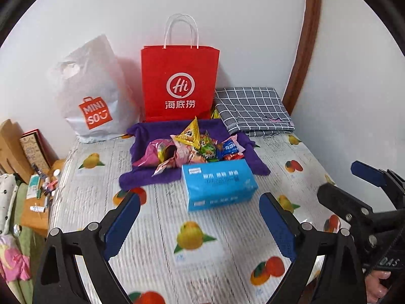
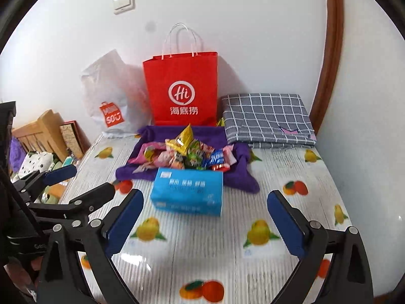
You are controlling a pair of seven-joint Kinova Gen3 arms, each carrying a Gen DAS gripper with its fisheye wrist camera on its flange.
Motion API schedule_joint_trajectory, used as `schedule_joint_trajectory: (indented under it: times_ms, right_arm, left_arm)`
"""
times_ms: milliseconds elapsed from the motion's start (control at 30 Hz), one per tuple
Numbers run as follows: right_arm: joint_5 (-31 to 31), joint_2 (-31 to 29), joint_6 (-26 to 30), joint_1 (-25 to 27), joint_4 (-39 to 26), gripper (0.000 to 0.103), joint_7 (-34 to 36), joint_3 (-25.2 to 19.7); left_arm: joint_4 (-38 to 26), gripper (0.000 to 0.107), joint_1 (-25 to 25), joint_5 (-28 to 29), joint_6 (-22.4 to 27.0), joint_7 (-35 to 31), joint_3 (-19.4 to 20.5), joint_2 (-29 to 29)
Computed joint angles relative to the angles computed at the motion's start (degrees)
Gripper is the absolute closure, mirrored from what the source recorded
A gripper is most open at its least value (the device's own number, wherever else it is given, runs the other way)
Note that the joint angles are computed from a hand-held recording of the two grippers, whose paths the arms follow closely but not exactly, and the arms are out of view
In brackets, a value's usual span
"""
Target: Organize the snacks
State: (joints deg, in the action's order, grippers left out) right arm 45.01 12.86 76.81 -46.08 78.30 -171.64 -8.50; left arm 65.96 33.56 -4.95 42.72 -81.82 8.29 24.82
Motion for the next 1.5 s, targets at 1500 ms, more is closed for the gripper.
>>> schedule_joint_trajectory:
  times_ms: [1500]
  right_arm:
    - [7.87,-2.09,15.37,-12.79,3.40,0.003,-14.98,-6.59]
  left_arm:
    - [20.86,0.012,1.19,-14.34,-9.64,16.48,2.38,-15.92]
